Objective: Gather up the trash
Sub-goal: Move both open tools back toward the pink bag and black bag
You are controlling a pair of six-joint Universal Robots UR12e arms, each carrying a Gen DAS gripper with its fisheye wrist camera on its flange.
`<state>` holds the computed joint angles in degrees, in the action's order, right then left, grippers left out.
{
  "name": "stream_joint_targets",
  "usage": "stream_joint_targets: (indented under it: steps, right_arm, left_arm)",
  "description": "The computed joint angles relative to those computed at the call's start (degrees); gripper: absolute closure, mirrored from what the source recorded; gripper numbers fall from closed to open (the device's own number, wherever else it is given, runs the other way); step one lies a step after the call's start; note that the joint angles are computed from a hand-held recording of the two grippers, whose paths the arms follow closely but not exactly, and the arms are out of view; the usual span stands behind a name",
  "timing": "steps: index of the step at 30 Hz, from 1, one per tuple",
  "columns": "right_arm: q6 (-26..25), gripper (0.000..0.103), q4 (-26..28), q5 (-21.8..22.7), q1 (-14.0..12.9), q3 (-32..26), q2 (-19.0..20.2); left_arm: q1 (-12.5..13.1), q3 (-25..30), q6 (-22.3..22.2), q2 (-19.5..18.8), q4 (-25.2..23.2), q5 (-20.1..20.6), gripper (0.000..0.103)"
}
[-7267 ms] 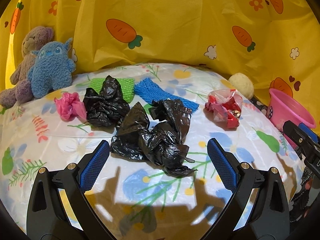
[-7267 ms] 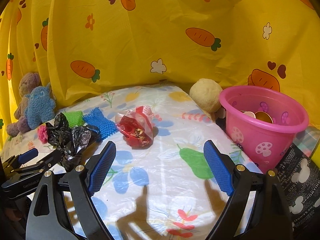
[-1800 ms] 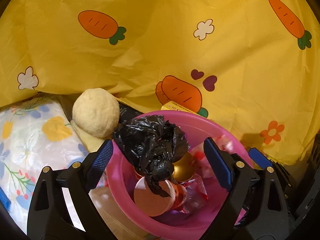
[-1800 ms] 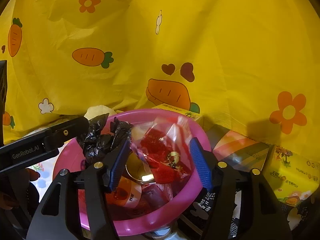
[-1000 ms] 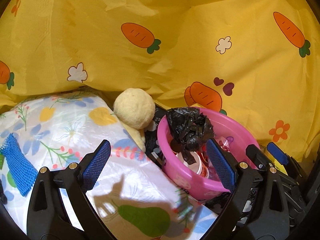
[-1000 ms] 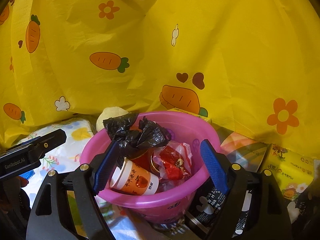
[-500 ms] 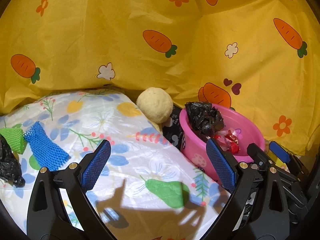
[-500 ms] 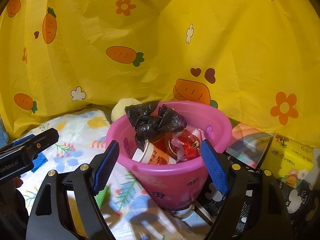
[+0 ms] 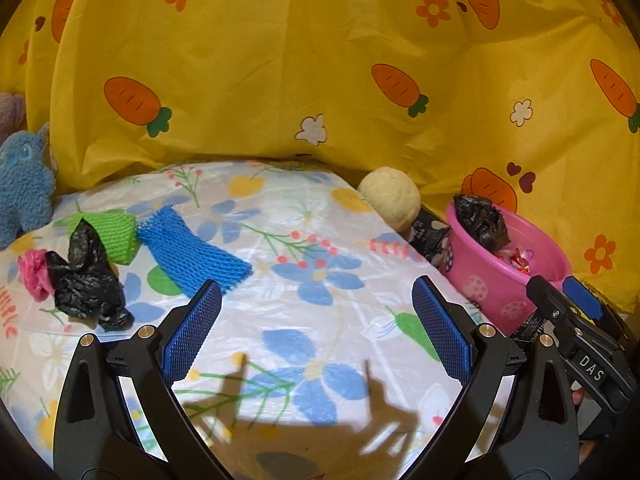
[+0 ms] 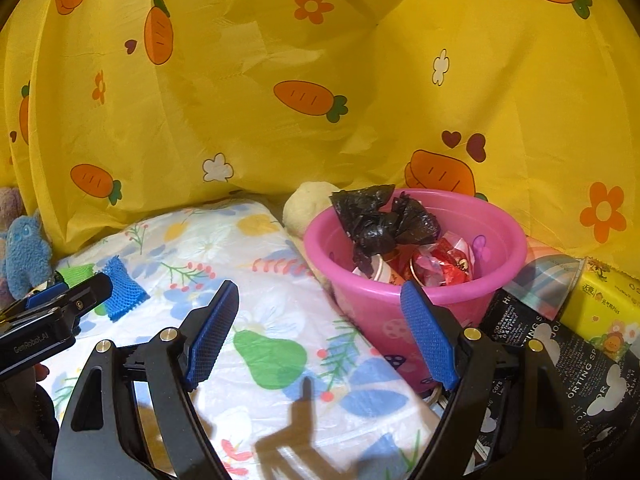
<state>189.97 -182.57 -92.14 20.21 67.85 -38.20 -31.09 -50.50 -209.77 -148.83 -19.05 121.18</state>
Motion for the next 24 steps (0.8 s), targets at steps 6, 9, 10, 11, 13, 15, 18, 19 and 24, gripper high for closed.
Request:
stream_joint_targets:
  steps: [6, 9, 10, 11, 13, 15, 18, 19, 24]
  right_arm:
    - [-1.9, 0.022, 1.2, 3.0, 1.2, -1.6, 0.8]
    - [-3.1, 0.022, 2.3, 4.8, 1.9, -3.0, 1.4]
    - [-3.6, 0.022, 2.7, 5.4, 2.2, -3.6, 1.7]
    - [-4.0, 0.022, 3.2, 5.9, 2.4, -4.1, 2.0]
    - [-4.6, 0.022, 4.1, 7.2, 2.9, -5.3, 2.5]
    - [-5.4, 0.022, 5.1, 8.4, 3.4, -6.6, 3.1]
    - [-6.5, 0.022, 6.8, 10.2, 4.1, -8.6, 4.0]
    - [-7.1, 0.022, 7.4, 10.8, 4.5, -9.5, 4.5]
    - [-9.8, 0.022, 11.2, 14.1, 5.9, -13.6, 6.4]
  left_arm:
    - [0.7, -7.7, -4.7, 3.9, 0.5, 4.3, 0.009]
    - [1.3, -11.3, -7.8, 5.9, 0.1, 6.0, 0.009]
    - [1.5, -12.5, -9.0, 6.5, -0.2, 6.7, 0.009]
    - [1.7, -13.6, -10.0, 7.1, -0.4, 7.2, 0.009]
    - [2.1, -15.7, -12.0, 8.3, -0.6, 8.3, 0.009]
    - [2.5, -17.7, -13.8, 9.4, -1.0, 9.4, 0.009]
    - [3.1, -20.1, -16.5, 10.8, -2.3, 10.9, 0.009]
    - [3.3, -20.9, -17.4, 11.3, -2.7, 11.4, 0.009]
    - [4.2, -24.4, -21.7, 13.4, -4.5, 13.4, 0.009]
